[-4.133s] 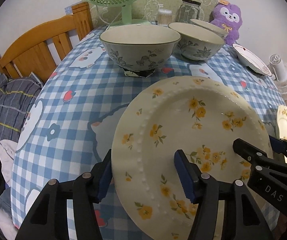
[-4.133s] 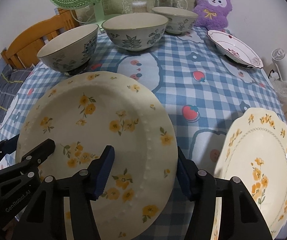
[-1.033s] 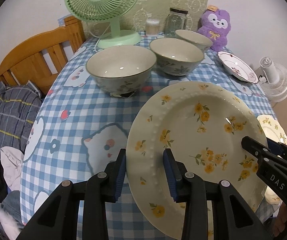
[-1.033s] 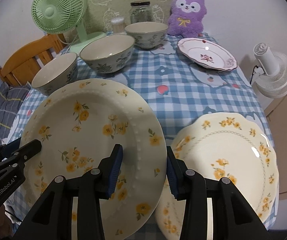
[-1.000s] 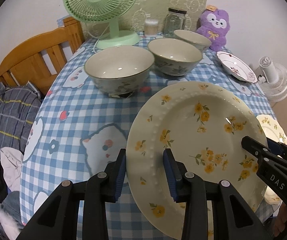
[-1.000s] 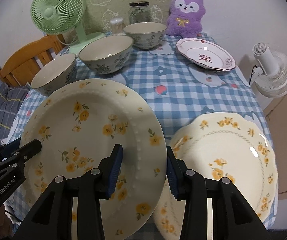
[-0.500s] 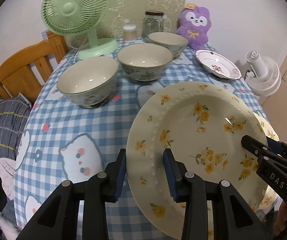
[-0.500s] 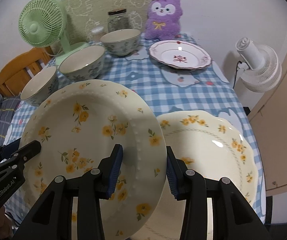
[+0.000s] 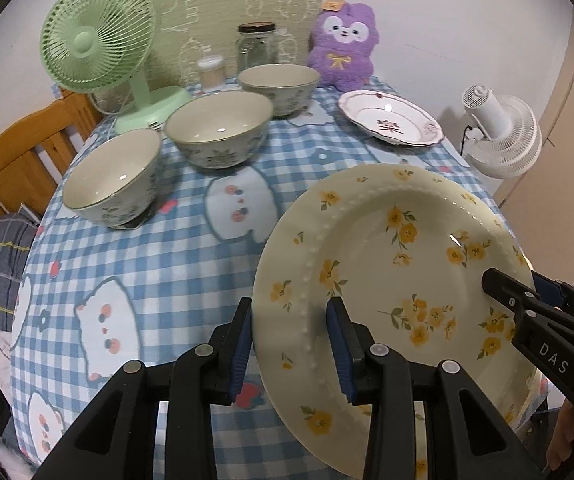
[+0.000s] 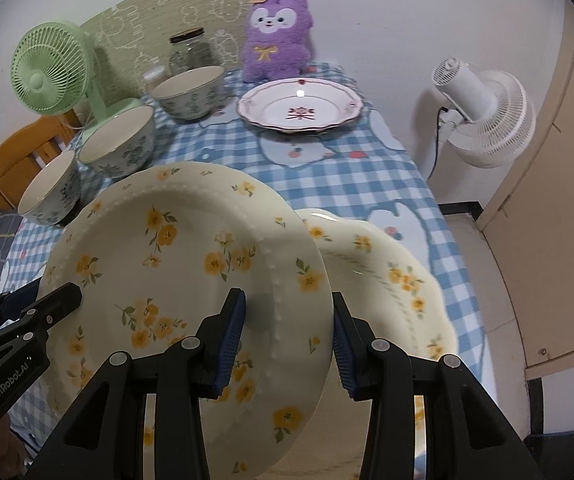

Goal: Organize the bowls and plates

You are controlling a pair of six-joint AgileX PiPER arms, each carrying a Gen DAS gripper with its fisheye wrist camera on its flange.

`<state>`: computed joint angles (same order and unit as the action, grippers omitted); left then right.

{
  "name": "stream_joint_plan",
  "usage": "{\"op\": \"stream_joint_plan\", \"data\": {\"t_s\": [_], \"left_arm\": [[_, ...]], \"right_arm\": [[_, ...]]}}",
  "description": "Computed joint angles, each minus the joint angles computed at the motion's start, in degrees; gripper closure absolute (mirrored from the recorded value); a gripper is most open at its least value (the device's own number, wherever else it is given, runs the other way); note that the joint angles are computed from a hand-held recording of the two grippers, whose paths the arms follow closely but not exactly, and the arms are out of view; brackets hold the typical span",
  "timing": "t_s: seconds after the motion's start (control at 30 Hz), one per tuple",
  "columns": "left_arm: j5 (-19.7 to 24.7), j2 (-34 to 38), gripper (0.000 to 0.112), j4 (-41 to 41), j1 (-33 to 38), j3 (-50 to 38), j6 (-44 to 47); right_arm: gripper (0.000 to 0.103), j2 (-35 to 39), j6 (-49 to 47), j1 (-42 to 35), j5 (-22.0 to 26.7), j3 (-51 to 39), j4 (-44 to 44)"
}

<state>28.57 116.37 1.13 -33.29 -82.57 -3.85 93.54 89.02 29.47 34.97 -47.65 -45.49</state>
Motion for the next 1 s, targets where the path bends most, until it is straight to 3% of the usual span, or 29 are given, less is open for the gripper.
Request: {"op": "stream_joint_plan", "data": {"t_s": [0.4,1.0], "left_arm": [[0.59,1.25,0.076,4.74,-5.78,-1.28,-7.52],[1.68,4.65,0.076,5.14,-9.53,-3.92,-9.58]], "right_arm": [[0.059,-5.95,0.87,-4.45,-3.37,8.54,-2.39],[0.059,-8.47,2.62,-7.70,-5.01,14.23,-4.03]]}}
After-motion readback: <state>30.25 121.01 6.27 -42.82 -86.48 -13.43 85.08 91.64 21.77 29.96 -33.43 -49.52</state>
